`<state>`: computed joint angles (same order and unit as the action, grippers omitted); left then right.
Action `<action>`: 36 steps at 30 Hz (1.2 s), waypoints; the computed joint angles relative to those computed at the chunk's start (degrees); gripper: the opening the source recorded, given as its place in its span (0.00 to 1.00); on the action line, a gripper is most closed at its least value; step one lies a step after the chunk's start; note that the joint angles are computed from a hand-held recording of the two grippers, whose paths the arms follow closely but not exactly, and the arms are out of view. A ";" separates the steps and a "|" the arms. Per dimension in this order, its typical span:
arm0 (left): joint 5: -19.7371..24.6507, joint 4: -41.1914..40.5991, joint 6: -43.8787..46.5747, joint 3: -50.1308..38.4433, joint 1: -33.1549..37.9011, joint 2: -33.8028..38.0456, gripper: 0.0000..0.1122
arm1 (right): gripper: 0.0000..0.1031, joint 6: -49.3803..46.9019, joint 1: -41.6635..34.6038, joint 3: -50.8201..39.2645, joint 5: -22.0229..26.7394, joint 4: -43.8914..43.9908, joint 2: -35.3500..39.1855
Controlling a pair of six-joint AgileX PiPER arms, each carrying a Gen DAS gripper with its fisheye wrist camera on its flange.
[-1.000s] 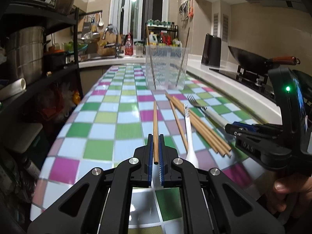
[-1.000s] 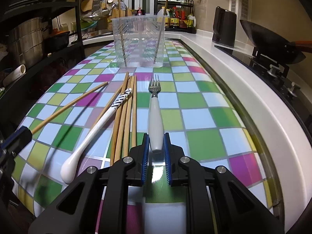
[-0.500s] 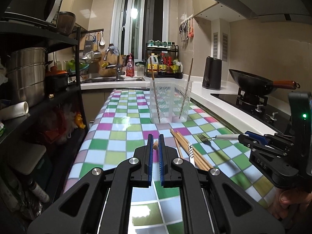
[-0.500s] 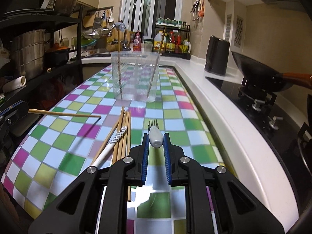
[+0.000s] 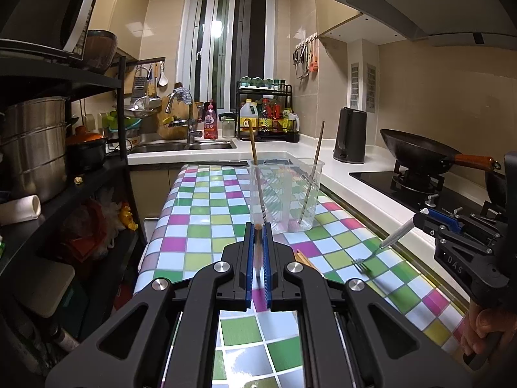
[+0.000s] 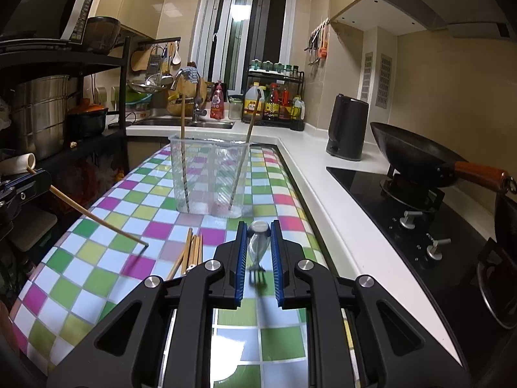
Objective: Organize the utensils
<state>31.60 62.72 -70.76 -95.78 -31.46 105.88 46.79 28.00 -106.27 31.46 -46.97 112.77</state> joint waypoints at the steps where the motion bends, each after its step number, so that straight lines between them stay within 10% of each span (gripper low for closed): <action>1: -0.09 -1.12 1.43 -0.86 0.31 0.16 0.05 | 0.14 -1.29 -0.13 -1.14 0.30 1.03 0.25; 11: 0.50 -24.21 24.28 -12.76 4.01 3.12 0.05 | 0.13 -16.05 -1.71 -12.48 4.82 15.87 3.13; 24: 2.00 -32.06 31.94 -17.97 4.83 4.67 0.05 | 0.13 -19.83 -1.54 -15.60 5.90 19.99 3.13; 36: 13.54 -46.20 47.50 -41.11 7.62 14.30 0.05 | 0.13 -28.53 -2.32 -34.14 14.26 28.61 10.00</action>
<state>45.15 16.52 -23.26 -136.89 -23.84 120.18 18.26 25.68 -140.41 45.71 -18.35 122.77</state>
